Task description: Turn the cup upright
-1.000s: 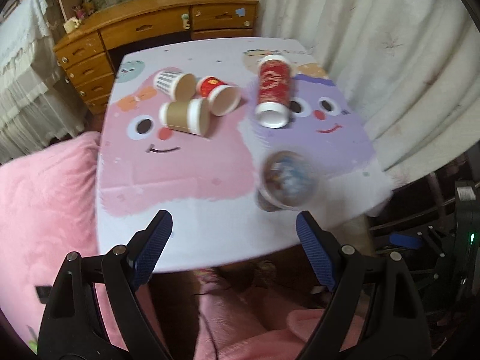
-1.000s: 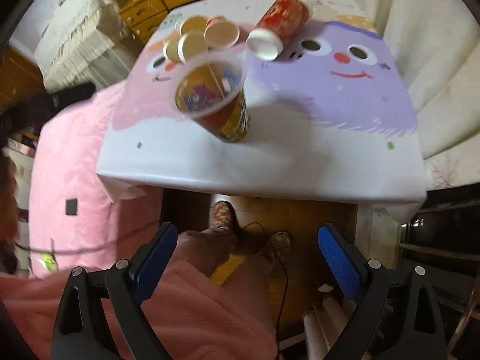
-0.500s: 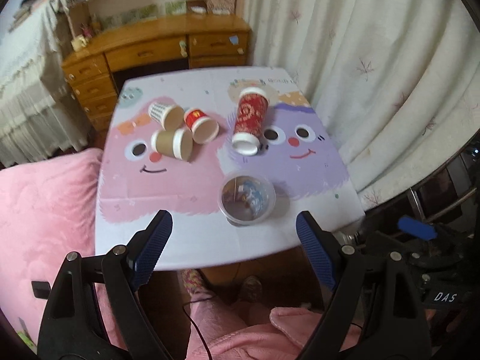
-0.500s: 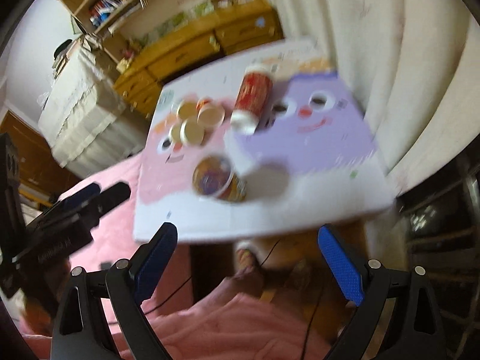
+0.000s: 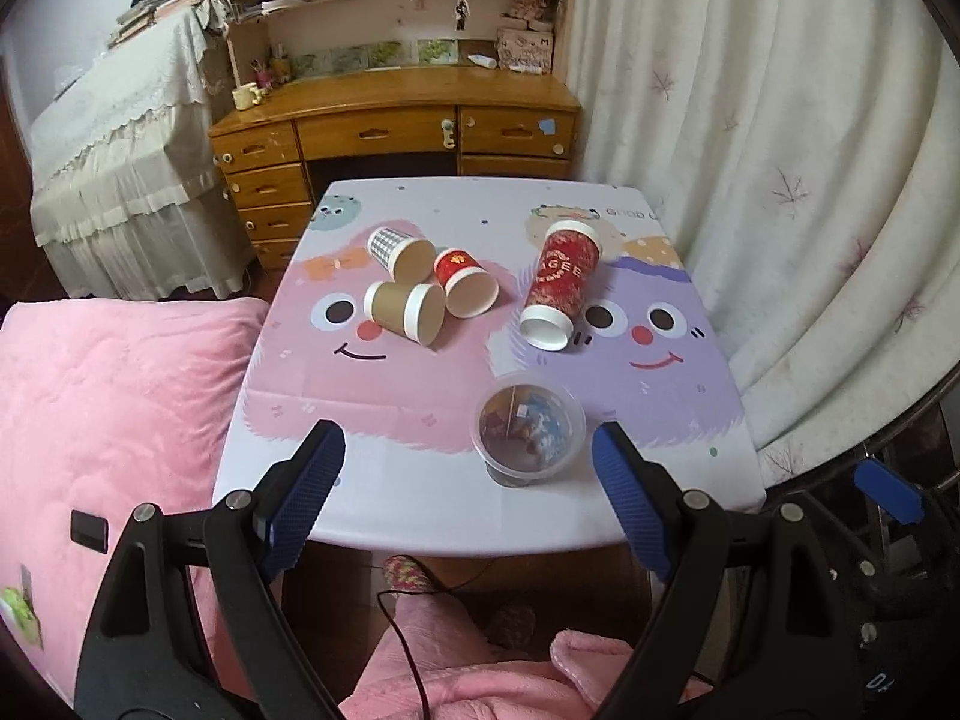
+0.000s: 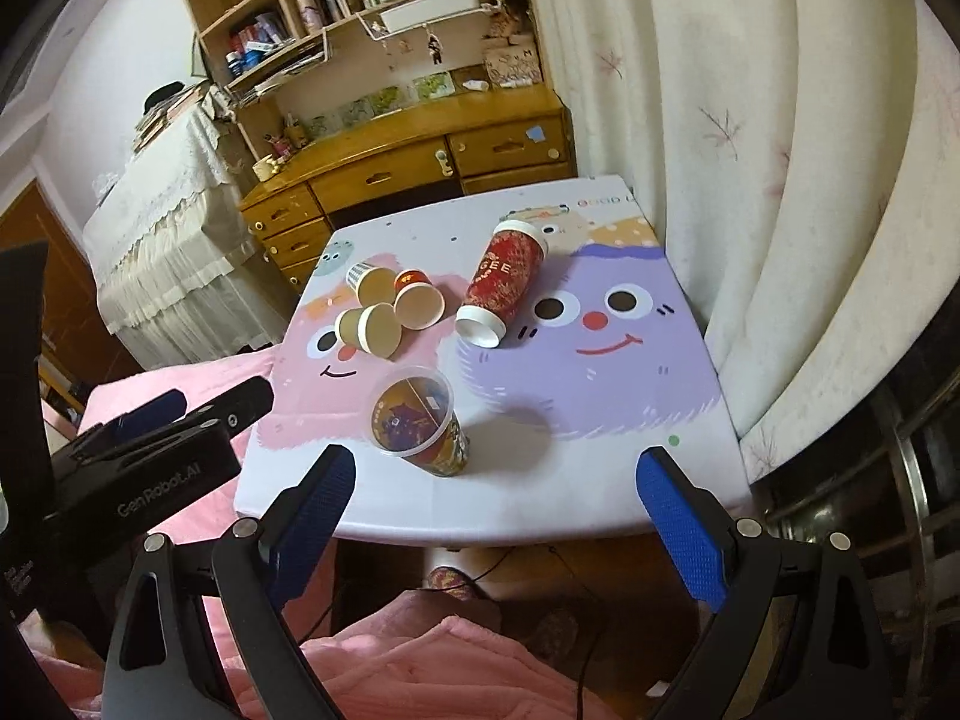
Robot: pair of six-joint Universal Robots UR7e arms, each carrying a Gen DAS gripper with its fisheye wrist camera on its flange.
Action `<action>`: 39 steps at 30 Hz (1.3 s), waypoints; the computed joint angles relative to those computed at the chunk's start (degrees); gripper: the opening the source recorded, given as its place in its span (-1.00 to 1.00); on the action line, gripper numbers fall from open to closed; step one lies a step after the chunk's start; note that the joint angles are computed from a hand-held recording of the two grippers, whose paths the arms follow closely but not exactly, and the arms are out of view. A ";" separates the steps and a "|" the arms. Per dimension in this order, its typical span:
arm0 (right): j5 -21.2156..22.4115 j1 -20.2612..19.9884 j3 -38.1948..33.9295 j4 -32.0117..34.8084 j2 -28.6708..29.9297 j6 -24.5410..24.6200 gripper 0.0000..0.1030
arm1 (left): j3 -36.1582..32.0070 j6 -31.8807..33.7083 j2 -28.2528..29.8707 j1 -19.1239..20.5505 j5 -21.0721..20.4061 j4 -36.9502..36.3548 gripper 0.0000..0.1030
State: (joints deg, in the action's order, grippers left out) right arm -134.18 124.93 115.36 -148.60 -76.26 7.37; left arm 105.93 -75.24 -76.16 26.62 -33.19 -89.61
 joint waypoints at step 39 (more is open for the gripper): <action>-0.16 0.22 3.27 -12.42 0.04 -7.24 0.99 | 2.40 -6.07 -1.25 -3.07 3.08 3.20 0.99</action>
